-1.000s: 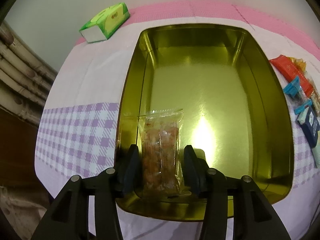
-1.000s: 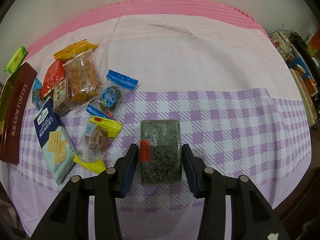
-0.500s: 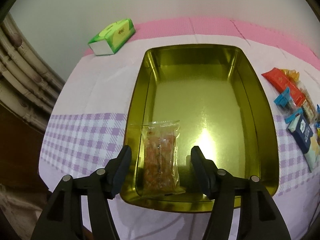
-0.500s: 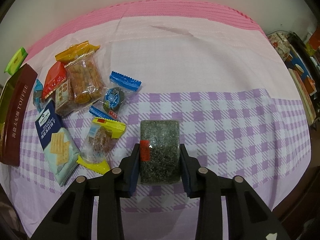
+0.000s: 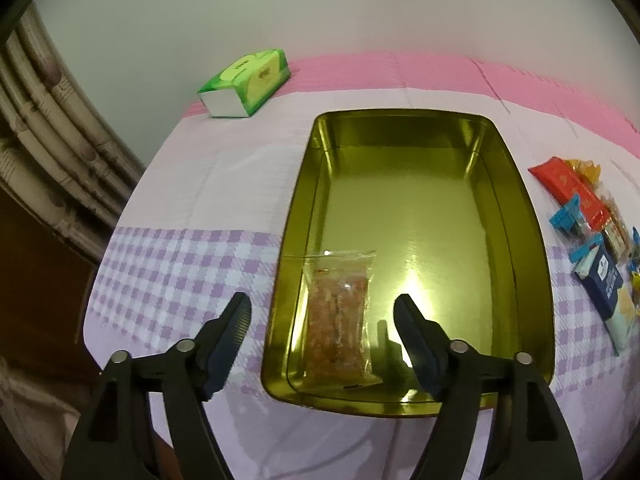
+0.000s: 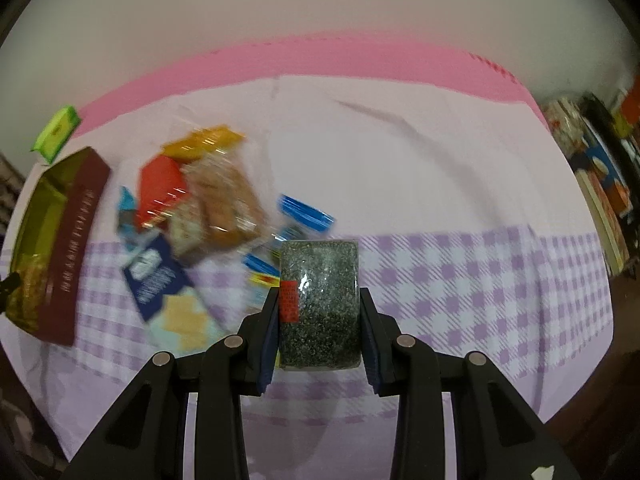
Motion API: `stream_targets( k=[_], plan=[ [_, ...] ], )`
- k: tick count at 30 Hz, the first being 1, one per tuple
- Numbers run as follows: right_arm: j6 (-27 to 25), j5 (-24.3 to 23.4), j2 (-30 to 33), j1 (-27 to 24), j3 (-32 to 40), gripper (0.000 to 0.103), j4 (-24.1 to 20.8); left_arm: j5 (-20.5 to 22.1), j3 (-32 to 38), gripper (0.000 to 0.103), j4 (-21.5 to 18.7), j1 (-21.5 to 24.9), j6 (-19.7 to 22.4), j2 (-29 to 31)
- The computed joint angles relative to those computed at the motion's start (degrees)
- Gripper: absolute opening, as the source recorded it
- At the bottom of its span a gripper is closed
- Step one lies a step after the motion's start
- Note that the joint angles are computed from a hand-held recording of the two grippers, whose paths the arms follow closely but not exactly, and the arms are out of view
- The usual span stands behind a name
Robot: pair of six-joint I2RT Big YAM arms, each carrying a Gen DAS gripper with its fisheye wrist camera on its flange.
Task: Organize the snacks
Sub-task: 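Carry the grey packet over the gold tin with the right gripper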
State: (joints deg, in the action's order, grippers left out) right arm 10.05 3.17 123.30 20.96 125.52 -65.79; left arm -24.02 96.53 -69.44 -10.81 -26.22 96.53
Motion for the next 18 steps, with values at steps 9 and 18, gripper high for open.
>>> stream_targets(
  k=[9,18],
  plan=[
    [-5.5,-5.2,-5.9,3.6,-5.9,0.033,2.9,-1.4,-3.6,0.08,0.1,2.6,-5.3,-3.4],
    [-9.5,-10.5,-9.8,7.5,-9.7,0.033,3.4,-2.4,-7.1,0.08,-2.0,4.8,-11.6,-6.2]
  ],
)
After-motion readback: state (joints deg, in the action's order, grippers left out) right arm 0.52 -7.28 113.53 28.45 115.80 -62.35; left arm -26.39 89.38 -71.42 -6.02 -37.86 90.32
